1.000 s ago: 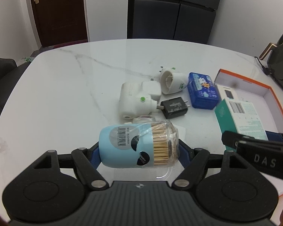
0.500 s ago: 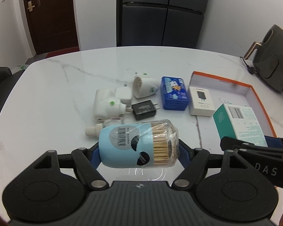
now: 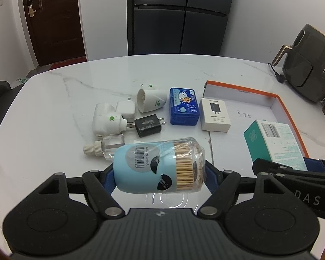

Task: Organize rigid objects
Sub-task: 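Carry the toothpick jar and teal box over the orange-rimmed tray with both grippers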

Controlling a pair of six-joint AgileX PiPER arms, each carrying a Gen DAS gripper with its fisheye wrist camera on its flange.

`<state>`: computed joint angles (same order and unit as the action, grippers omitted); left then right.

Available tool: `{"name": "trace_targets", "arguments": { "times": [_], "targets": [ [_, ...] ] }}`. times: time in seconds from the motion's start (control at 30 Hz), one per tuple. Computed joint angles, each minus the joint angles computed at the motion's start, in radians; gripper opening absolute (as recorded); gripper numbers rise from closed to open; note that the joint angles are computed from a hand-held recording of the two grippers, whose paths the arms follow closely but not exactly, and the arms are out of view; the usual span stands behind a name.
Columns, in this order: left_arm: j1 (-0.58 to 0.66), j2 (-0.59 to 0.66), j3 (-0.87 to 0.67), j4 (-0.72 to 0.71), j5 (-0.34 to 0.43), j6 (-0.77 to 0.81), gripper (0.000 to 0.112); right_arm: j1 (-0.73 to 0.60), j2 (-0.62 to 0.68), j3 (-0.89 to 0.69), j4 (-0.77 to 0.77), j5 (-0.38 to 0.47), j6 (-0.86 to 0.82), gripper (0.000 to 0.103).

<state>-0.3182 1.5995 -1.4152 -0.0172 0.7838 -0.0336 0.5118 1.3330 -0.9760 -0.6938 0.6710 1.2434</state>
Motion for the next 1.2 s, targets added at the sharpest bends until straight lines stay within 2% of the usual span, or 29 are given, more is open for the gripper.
{"name": "trace_targets", "arguments": {
  "times": [1.2],
  "targets": [
    [-0.233, -0.02, 0.024, 0.115, -0.043, -0.183, 0.078, -0.131, -0.277, 0.218, 0.008, 0.026, 0.007, 0.084]
  ]
}}
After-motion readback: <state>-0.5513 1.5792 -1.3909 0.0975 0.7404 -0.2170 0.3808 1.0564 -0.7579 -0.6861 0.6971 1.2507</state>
